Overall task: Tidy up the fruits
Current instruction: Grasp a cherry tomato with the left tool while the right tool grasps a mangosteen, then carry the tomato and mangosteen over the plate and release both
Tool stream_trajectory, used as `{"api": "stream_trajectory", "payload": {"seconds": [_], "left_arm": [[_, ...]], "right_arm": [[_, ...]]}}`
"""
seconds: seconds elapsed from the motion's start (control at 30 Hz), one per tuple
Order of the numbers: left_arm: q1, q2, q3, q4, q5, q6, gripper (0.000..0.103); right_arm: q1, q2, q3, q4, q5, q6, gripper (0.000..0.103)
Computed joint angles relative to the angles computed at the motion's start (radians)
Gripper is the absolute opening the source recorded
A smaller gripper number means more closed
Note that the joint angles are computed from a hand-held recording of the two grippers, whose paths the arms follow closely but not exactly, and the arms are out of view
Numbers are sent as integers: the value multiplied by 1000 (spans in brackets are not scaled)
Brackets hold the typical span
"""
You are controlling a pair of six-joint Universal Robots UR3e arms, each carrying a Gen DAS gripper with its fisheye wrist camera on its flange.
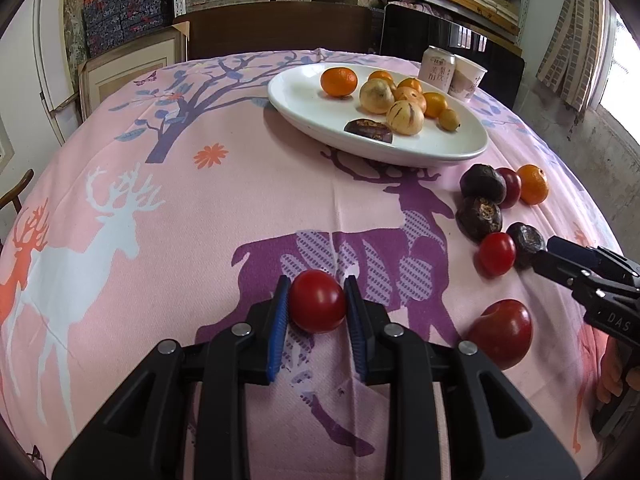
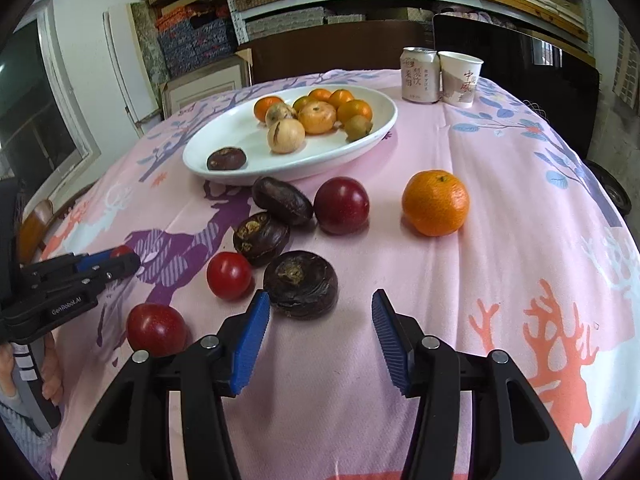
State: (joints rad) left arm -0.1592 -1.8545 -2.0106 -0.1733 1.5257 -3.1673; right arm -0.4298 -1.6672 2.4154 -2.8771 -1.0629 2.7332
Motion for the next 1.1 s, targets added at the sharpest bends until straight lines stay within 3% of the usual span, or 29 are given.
{"api": "stream_trajectory", "payload": {"seconds": [0.13, 0.3, 0.73, 0.9, 1.1], "left_arm": [[-3, -5, 7, -9, 8, -4, 27], [-5, -2, 8, -12, 13, -3, 27], [6, 40, -4, 39, -19, -10, 27], [-5, -17, 229, -89, -13, -14, 27], [-18, -254, 679, -281, -23, -58, 27]], "right_arm": [[66, 69, -59, -19, -56, 38, 54], [96, 111, -97, -33, -71, 52, 42], [-60, -31, 27, -63, 79, 43, 41], [-95, -82, -38, 11, 147, 76, 41], [51, 116, -345, 10, 48, 200, 41]]}}
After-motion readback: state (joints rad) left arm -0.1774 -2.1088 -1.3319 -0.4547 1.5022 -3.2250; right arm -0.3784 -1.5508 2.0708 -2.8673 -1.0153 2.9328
